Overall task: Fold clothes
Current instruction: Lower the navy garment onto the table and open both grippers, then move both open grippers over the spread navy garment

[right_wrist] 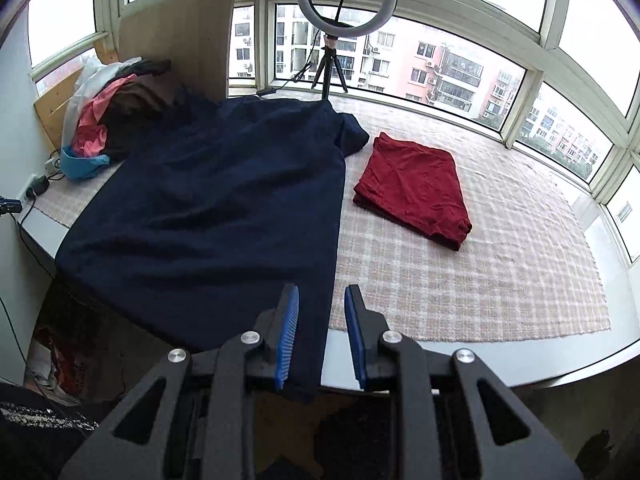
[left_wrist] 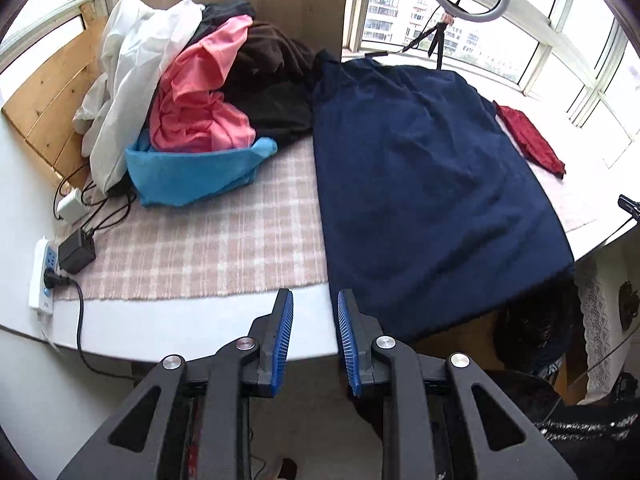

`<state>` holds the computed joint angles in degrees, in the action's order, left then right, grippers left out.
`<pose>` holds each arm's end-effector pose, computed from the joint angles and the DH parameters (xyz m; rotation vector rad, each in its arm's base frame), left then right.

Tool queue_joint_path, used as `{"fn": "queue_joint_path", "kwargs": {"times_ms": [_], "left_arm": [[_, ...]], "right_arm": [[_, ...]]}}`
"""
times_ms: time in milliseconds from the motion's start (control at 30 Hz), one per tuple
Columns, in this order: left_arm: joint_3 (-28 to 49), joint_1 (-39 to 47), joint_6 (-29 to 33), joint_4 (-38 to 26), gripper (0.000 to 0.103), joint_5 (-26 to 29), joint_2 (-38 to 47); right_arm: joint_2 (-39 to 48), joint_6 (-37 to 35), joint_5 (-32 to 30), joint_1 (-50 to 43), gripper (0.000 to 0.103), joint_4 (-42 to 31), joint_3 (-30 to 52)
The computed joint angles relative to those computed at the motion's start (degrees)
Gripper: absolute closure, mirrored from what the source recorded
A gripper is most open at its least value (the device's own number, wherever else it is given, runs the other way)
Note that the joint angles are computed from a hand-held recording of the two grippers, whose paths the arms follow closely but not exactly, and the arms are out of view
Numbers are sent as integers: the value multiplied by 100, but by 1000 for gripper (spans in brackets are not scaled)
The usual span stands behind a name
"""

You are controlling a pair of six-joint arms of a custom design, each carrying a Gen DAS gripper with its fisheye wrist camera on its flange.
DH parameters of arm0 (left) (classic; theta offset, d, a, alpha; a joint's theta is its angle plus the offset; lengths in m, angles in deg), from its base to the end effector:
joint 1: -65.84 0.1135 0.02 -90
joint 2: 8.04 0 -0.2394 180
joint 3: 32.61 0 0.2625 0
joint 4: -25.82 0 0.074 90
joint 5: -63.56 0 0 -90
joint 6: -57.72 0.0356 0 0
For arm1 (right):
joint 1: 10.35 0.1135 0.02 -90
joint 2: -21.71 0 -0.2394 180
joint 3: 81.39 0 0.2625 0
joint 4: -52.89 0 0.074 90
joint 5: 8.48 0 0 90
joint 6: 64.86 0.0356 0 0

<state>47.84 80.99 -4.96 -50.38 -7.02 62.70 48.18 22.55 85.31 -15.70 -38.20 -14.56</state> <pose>0.2373 0.0520 0.2851 0.3721 2.6067 -0.2214 0.0745 -0.0093 0.3054 0.0882 2.4572 -0.1419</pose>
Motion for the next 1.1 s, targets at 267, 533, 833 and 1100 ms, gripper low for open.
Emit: {"fn": "queue_joint_path", "kwargs": {"times_ms": [267, 533, 833, 1100], "left_arm": [[2387, -1281, -1160, 1110, 79, 33, 2760], [4611, -2109, -1517, 982, 80, 346, 4859], [6267, -3454, -1576, 269, 79, 369, 6199], [6812, -3904, -2632, 11, 79, -575, 6988]], "right_arm": [[3276, 1076, 522, 1288, 79, 2133, 1635], [4851, 956, 737, 538, 79, 2585, 2347], [6746, 3, -347, -978, 68, 3341, 2917], [9989, -831, -1411, -1552, 63, 3486, 5308]]}}
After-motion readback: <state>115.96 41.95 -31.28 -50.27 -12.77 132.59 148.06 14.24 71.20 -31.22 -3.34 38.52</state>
